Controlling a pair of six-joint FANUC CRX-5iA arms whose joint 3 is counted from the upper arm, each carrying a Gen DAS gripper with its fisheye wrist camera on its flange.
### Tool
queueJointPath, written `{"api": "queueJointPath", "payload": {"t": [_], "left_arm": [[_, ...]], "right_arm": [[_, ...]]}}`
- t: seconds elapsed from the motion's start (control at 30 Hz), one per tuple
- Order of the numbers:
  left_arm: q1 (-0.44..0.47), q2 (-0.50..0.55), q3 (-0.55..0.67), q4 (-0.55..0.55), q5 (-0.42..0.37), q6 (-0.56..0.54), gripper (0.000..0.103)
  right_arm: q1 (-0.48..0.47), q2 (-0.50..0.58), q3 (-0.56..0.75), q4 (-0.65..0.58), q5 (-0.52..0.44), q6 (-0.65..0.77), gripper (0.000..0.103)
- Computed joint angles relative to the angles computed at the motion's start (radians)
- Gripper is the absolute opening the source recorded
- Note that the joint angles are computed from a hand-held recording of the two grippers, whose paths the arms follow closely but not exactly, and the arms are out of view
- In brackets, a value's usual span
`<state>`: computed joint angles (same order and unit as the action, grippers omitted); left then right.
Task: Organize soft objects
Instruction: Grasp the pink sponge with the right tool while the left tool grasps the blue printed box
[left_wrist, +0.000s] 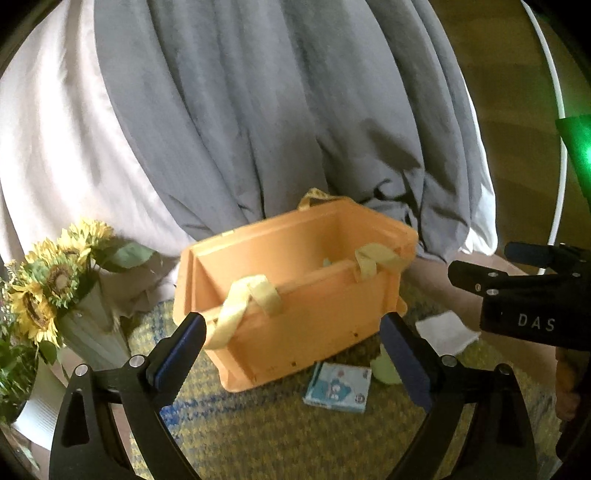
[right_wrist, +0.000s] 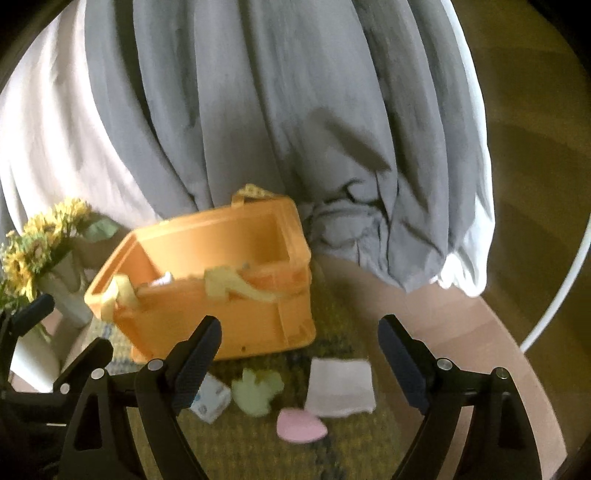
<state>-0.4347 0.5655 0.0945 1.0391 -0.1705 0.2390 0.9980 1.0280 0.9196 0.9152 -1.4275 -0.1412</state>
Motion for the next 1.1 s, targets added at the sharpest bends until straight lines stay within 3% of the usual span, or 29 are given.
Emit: {"api": "queueJointPath", "payload": {"t": [0.3, 0.6, 1.1], "left_arm": [[0.036, 0.032, 0.036, -0.171, -0.107, 0.094, 0.097], [0.064, 0.115, 0.156, -0.396, -0.235, 0.238, 0.097], [0.067, 0.246, 0.339, -0.554, -0.381, 0.339, 0.097]], "right_arm": [[0.020, 0.043, 0.058, -0.096, -0.054, -0.005, 0.088], [0.013, 0.099, 0.145, -0.207, -0.082, 0.042, 0.087], [-0.019, 0.138, 0.191, -0.335, -0.070, 0.078, 0.086]]}}
